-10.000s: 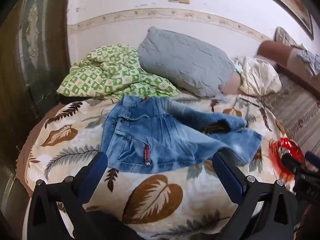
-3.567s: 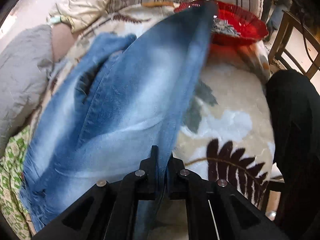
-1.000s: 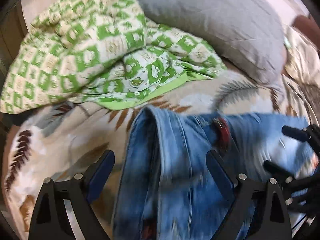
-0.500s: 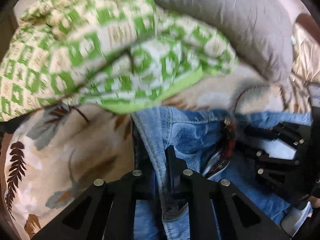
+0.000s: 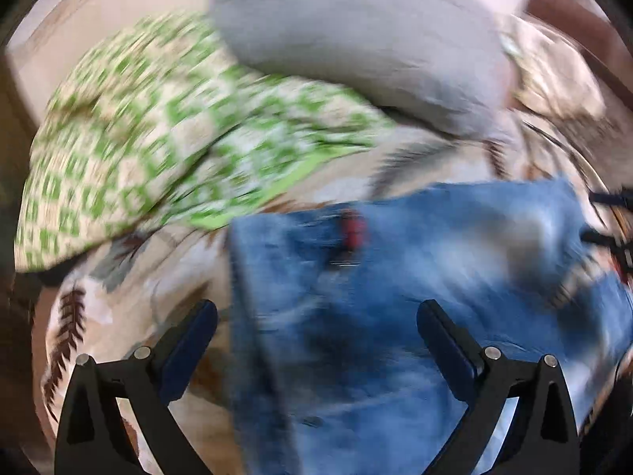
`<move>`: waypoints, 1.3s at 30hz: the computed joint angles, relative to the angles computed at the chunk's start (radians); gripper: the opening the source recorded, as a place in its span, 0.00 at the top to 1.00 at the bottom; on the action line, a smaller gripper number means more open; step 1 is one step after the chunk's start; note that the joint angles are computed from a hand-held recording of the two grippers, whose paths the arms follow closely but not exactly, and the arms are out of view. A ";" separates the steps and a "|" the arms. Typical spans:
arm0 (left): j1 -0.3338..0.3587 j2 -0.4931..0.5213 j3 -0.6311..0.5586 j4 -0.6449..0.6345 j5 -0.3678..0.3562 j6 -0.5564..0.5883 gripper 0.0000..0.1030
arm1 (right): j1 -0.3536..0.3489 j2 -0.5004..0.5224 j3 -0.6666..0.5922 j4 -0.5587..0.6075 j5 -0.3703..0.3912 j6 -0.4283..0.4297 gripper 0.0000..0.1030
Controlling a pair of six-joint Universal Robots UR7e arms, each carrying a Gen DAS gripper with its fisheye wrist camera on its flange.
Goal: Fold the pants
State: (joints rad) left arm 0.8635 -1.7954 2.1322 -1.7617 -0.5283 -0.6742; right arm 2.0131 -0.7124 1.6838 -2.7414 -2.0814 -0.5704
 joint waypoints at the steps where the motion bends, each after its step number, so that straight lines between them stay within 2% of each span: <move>1: -0.027 0.023 -0.005 0.014 0.003 -0.009 0.02 | -0.015 -0.040 0.020 0.004 -0.026 0.025 0.11; 3: -0.066 0.090 -0.011 -0.037 -0.009 0.023 0.02 | -0.048 -0.108 0.041 0.030 -0.018 0.068 0.11; 5: -0.085 0.165 -0.010 -0.168 -0.045 0.101 0.02 | -0.081 -0.174 0.057 0.062 0.002 0.097 0.11; 7: -0.088 0.274 -0.027 -0.310 -0.059 0.186 0.02 | -0.105 -0.224 0.068 0.062 0.002 0.099 0.11; 9: -0.097 0.353 -0.041 -0.394 -0.059 0.242 0.02 | -0.119 -0.248 0.059 0.074 -0.015 0.095 0.11; 12: -0.062 0.507 -0.106 -0.546 -0.093 0.398 0.02 | -0.145 -0.234 -0.005 0.116 -0.053 0.117 0.11; 14: -0.037 0.591 -0.147 -0.616 -0.086 0.512 0.02 | -0.173 -0.206 -0.072 0.178 -0.042 0.150 0.12; 16: -0.006 0.674 -0.181 -0.726 -0.046 0.683 0.02 | -0.199 -0.164 -0.152 0.236 -0.031 0.191 0.12; 18: 0.028 0.724 -0.218 -0.785 -0.042 0.794 0.02 | -0.219 -0.113 -0.230 0.288 -0.016 0.224 0.13; 20: 0.076 0.770 -0.274 -0.813 -0.070 0.865 0.02 | -0.237 -0.059 -0.303 0.339 -0.004 0.242 0.16; 25: 0.156 0.839 -0.382 -0.703 -0.090 0.877 0.02 | -0.259 0.072 -0.459 0.444 -0.026 0.245 0.17; 26: 0.165 0.846 -0.395 -0.674 -0.094 0.869 0.02 | -0.261 0.094 -0.481 0.461 -0.030 0.237 0.19; 27: 0.172 0.848 -0.402 -0.648 -0.104 0.859 0.04 | -0.260 0.113 -0.499 0.475 -0.040 0.230 0.25; 28: 0.182 0.848 -0.415 -0.610 -0.132 0.847 0.33 | -0.262 0.128 -0.515 0.491 -0.041 0.221 0.52; 29: 0.194 0.845 -0.435 -0.554 -0.180 0.821 0.95 | -0.263 0.143 -0.534 0.522 -0.037 0.214 0.78; 30: 0.201 0.840 -0.450 -0.519 -0.212 0.779 0.93 | -0.261 0.151 -0.534 0.518 -0.048 0.199 0.85; 31: 0.199 0.833 -0.445 -0.525 -0.216 0.766 0.94 | -0.261 0.144 -0.519 0.502 -0.022 0.173 0.86; 33: 0.182 0.820 -0.424 -0.535 -0.200 0.796 0.94 | -0.252 0.129 -0.482 0.440 -0.026 0.126 0.87; 35: 0.166 0.795 -0.406 -0.531 -0.213 0.779 0.95 | -0.246 0.100 -0.446 0.411 -0.008 0.100 0.87; 39: 0.091 0.705 -0.312 -0.576 -0.214 0.766 0.95 | -0.234 0.004 -0.352 0.363 0.050 0.070 0.87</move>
